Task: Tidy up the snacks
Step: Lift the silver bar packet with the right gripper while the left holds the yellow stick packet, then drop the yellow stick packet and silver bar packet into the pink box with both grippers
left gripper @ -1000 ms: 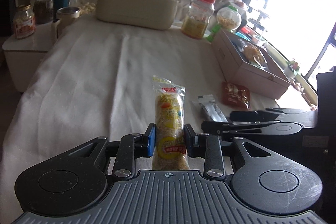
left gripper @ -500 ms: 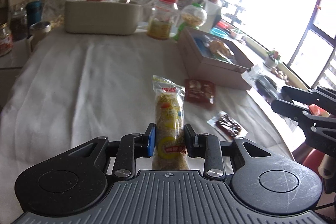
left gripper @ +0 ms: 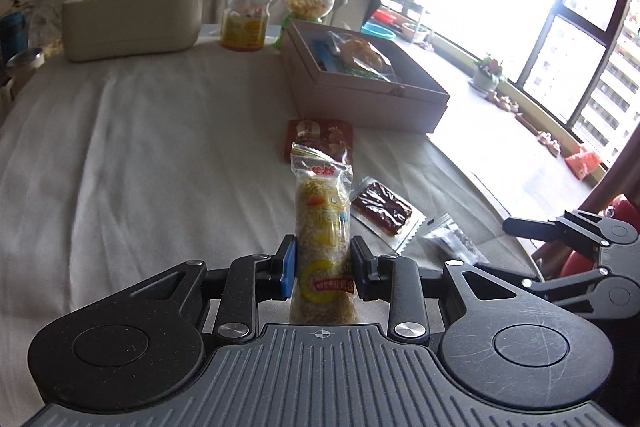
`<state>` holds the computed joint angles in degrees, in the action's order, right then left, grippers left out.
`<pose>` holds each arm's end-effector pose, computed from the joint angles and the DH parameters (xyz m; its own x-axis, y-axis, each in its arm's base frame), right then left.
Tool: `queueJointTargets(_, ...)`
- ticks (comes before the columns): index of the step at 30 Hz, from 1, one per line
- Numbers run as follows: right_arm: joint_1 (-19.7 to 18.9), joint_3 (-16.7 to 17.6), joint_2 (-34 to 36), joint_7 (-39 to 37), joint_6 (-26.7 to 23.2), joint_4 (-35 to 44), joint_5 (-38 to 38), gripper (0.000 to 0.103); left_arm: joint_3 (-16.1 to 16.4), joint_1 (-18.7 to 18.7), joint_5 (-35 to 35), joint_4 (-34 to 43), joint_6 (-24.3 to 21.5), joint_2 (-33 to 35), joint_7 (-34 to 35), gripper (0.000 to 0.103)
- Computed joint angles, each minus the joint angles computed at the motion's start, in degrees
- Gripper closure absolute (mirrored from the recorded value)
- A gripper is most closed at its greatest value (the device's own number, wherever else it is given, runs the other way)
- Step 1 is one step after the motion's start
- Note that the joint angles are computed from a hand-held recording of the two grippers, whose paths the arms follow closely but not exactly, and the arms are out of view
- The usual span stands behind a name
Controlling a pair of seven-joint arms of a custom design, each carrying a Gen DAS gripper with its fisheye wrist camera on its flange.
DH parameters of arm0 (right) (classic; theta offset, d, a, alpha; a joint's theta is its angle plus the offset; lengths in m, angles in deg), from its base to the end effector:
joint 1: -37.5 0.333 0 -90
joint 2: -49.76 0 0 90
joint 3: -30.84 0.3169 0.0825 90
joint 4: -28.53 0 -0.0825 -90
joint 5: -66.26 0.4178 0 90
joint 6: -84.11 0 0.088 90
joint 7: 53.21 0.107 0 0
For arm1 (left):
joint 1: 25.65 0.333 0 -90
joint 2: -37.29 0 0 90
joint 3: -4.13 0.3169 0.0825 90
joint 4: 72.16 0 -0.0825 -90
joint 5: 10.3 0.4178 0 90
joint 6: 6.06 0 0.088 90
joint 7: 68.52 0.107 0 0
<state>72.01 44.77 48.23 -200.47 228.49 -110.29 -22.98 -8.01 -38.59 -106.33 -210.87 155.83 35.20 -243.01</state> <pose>0.3329 0.3889 0.2990 0.0177 -0.9998 -0.0081 -0.5993 -0.0042 -0.8005 0.4765 -0.1674 0.3082 -0.5934 -0.7741 0.2204 -0.6435 0.2918 -0.7077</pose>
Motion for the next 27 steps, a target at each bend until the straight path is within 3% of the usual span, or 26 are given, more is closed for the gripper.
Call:
queueJointTargets(4, -1.7, -1.7, 2.1, 2.8, 4.8, 1.1, 1.1, 0.034, 0.0, 0.0, 1.2, -0.1, -0.3, 0.2, -0.8, 0.07)
queueJointTargets(6, -2.2, -2.2, 3.4, 0.6, 6.9, 1.7, 2.7, 0.054, 0.0, 0.0, 2.1, -0.3, -0.6, 0.1, -1.0, 0.07)
queueJointTargets(8, -1.7, -2.0, 3.4, -4.1, 5.7, 1.9, 4.9, 0.064, 0.1, 0.0, 3.2, -0.4, -1.3, 0.0, -1.6, 0.07)
queueJointTargets(13, -2.2, -1.9, -2.3, -5.6, 4.6, -0.8, 4.4, 0.066, 0.9, 0.7, 6.8, 1.4, -7.4, 0.0, -4.7, 0.07)
queueJointTargets(16, -4.3, -1.7, -8.4, -5.4, 2.5, -1.9, 1.7, 0.066, 1.1, 1.2, 7.8, 7.1, -11.4, 1.2, -6.1, 0.07)
queueJointTargets(18, -6.5, -1.9, -11.6, -5.0, 1.5, -1.2, -0.1, 0.066, 0.3, 0.8, 6.9, 13.3, -11.0, 3.9, -4.7, 0.07)
queueJointTargets(20, -9.2, -2.4, -12.8, -4.1, 1.9, 0.8, -3.5, 0.066, -1.2, -0.2, 7.9, 21.1, -7.6, 8.9, -5.1, 0.07)
queueJointTargets(22, -11.5, -3.0, -11.9, -3.8, 1.8, 3.5, -6.2, 0.066, -2.5, -0.9, 13.9, 30.0, -5.5, 15.8, -11.9, 0.07)
queueJointTargets(25, -14.1, -4.7, -7.7, -3.8, 3.4, 8.4, -6.1, 0.066, -2.7, -2.0, 24.4, 43.9, -7.4, 27.9, -28.8, 0.07)
queueJointTargets(27, -15.3, -5.9, -4.0, -3.7, 5.3, 11.3, -5.0, 0.066, 1.0, -6.3, 36.3, 51.6, -6.2, 35.3, -43.4, 0.07)
